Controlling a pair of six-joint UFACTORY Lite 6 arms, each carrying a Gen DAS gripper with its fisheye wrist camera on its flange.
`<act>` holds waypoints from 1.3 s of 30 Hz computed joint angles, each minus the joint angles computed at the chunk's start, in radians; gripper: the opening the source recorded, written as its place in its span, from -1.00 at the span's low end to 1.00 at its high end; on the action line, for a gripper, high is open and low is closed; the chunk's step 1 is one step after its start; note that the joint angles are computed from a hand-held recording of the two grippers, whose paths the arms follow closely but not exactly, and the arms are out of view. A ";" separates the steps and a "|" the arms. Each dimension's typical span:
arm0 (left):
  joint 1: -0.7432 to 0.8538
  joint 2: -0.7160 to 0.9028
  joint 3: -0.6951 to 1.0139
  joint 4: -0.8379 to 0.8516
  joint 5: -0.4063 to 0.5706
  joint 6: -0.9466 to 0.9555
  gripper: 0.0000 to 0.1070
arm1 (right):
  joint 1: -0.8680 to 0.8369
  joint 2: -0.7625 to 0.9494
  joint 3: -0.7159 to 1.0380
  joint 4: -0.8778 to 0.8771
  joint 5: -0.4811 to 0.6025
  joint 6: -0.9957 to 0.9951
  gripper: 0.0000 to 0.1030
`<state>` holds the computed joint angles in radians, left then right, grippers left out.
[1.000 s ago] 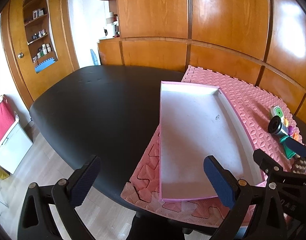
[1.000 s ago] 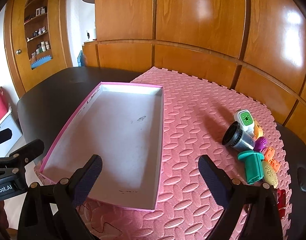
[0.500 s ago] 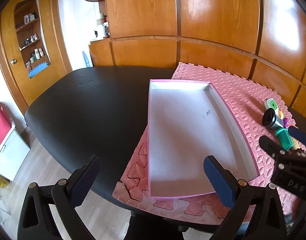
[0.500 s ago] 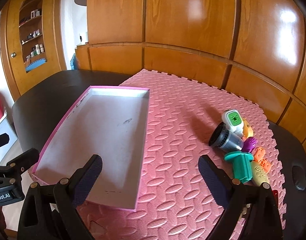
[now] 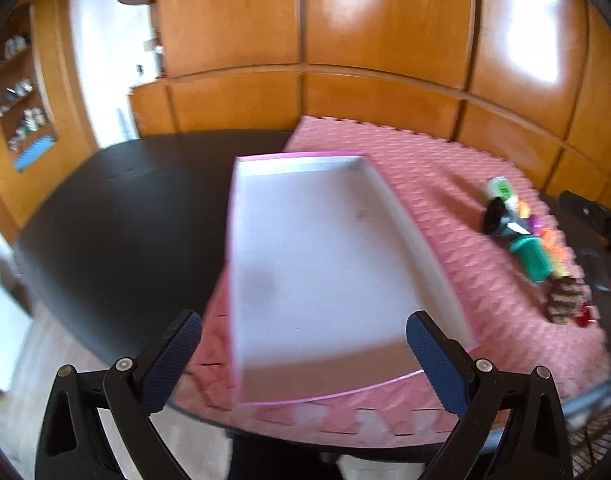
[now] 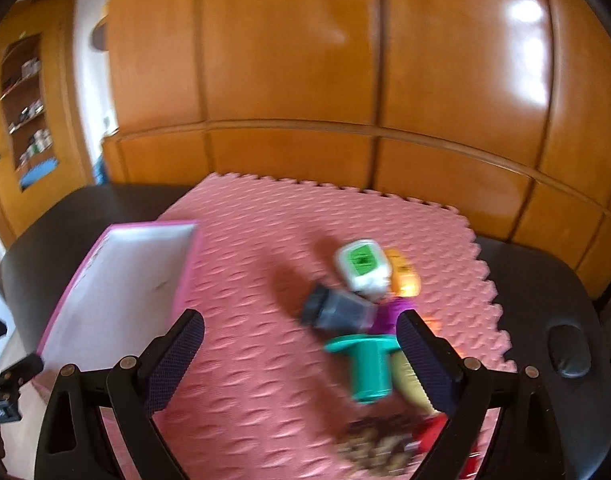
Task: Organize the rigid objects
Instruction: 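Grasp the brown spiky brush with the left gripper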
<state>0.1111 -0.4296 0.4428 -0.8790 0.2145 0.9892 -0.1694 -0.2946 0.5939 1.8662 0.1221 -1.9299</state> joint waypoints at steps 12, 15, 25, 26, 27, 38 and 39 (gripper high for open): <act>-0.086 0.219 0.167 -0.273 0.245 0.132 0.92 | -0.569 0.459 0.316 -0.306 0.366 0.248 0.92; -0.178 0.267 0.204 -0.226 0.208 0.037 0.92 | -0.597 0.538 0.374 -0.403 0.394 0.364 0.92; -0.538 0.571 0.493 -0.077 0.186 -0.120 0.77 | -0.637 0.512 0.367 -0.348 0.450 0.316 0.92; -0.562 0.600 0.522 -0.063 0.190 -0.131 0.75 | -0.643 0.510 0.367 -0.348 0.457 0.318 0.92; -0.589 0.631 0.547 -0.056 0.188 -0.133 0.73 | -0.649 0.508 0.368 -0.350 0.464 0.320 0.92; -0.785 0.944 0.871 -0.043 0.181 -0.188 0.71 | -0.698 0.538 0.403 -0.379 0.510 0.384 0.92; -0.793 0.973 0.900 -0.045 0.180 -0.197 0.71 | -0.699 0.542 0.408 -0.385 0.511 0.391 0.92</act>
